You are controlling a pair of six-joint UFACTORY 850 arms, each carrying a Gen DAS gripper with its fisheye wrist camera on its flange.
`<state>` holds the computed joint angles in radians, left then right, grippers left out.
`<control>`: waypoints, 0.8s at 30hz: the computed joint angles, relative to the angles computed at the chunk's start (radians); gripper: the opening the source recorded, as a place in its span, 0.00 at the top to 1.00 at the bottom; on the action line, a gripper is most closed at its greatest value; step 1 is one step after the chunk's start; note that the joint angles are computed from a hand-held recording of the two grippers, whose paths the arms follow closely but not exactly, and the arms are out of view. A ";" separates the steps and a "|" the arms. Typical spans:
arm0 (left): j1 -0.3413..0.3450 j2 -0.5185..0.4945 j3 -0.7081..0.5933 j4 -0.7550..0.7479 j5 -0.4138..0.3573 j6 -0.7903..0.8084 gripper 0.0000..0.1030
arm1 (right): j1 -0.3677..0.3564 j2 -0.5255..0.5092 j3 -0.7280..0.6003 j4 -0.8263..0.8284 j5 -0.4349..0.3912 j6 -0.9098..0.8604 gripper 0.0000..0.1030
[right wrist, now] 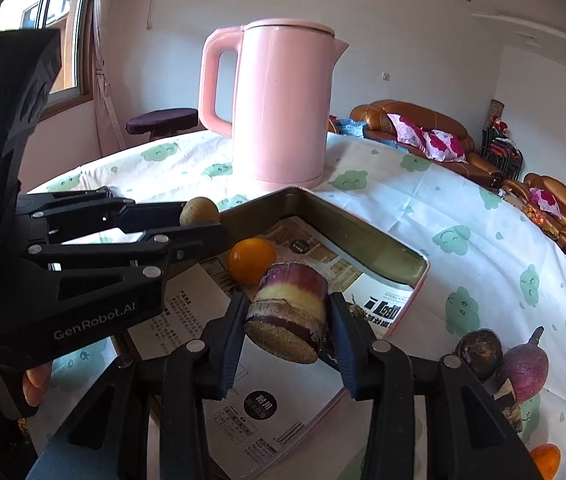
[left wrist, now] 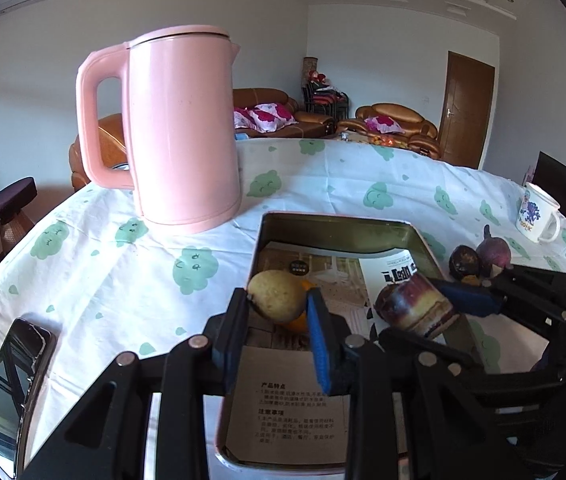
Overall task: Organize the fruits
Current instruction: 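Open the left gripper to drop the potato while the right drops the tuber piece into the tin, then grasp a mandarin orange with the left gripper while the right gripper grasps the large orange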
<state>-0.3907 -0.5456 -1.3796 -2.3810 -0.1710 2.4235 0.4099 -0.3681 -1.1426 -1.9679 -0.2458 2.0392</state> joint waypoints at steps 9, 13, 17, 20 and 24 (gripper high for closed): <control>-0.009 0.027 0.041 -0.302 -0.032 0.292 0.37 | 0.017 0.001 0.006 0.059 -0.049 -0.063 0.41; -0.009 0.059 0.080 -0.347 -0.094 0.319 0.32 | 0.022 0.036 0.050 -0.035 -0.116 0.061 0.41; -0.018 0.095 0.117 -0.409 -0.152 0.358 0.24 | 0.021 0.120 0.139 -0.082 -0.198 0.127 0.41; -0.038 0.114 0.133 -0.385 -0.176 0.344 0.24 | 0.005 0.207 0.224 -0.125 -0.246 0.203 0.40; -0.081 0.124 0.143 -0.346 -0.189 0.354 0.23 | -0.023 0.296 0.316 -0.022 -0.327 0.150 0.38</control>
<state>-0.4719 -0.4221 -1.2371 -2.7269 -0.3603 2.7771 0.3870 -0.0723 -0.8265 -1.9901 -0.5729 2.1894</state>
